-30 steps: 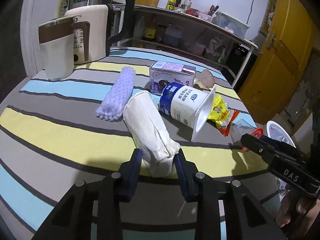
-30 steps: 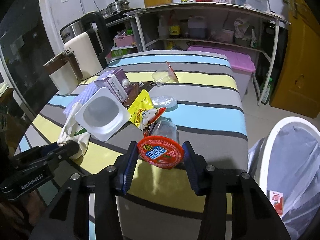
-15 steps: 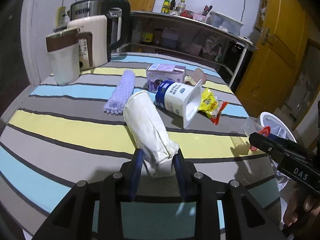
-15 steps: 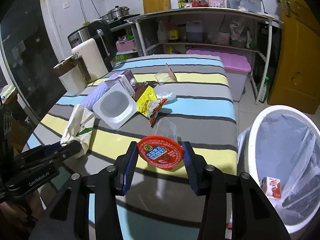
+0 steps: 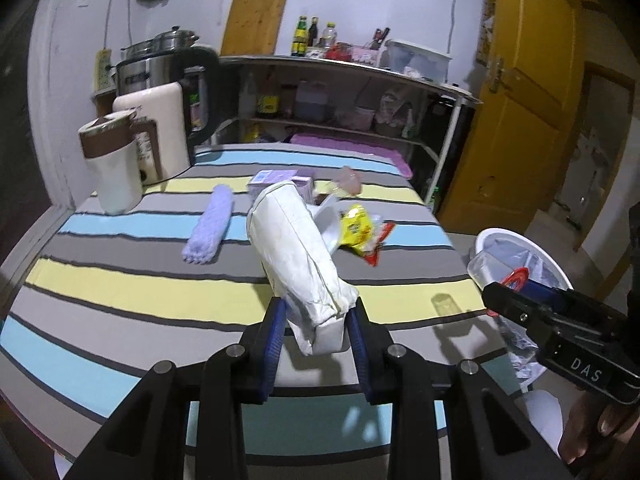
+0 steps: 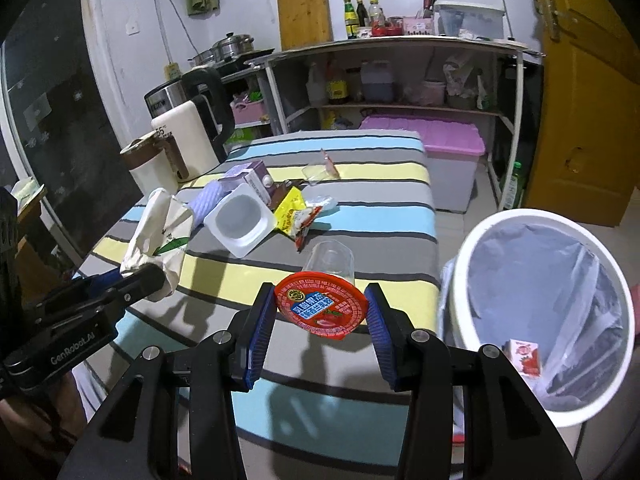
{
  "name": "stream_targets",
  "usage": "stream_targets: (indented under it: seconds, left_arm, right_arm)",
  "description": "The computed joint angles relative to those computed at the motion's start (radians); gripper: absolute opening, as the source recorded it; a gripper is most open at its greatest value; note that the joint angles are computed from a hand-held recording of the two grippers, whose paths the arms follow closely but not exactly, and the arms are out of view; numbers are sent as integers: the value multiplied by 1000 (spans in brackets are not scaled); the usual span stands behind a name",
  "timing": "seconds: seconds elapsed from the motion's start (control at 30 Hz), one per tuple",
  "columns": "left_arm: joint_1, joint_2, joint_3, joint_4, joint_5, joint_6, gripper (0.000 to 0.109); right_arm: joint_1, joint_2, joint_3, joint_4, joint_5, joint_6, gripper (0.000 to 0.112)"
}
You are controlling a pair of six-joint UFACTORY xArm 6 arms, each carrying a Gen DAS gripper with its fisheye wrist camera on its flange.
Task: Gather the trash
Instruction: 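Carry the paper bag and cup over the bin and open both tools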
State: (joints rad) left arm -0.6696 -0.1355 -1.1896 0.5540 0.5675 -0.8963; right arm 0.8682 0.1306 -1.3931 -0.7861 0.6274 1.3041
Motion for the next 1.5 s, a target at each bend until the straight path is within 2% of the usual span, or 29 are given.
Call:
stream_targets:
  seconds: [0.53, 0.97, 1.5]
  left_arm:
    - [-60, 110, -116, -82, -30, 128, 32]
    - [-121, 276, -268, -340, -89, 415, 32]
    - [-181, 488, -532, -611, -47, 714, 32]
  right_arm:
    - [-4, -129, 138, -58, 55, 122, 46]
    - [-28, -290, 308, -79, 153, 236, 46]
    - [-80, -399, 437, -42, 185, 287, 46]
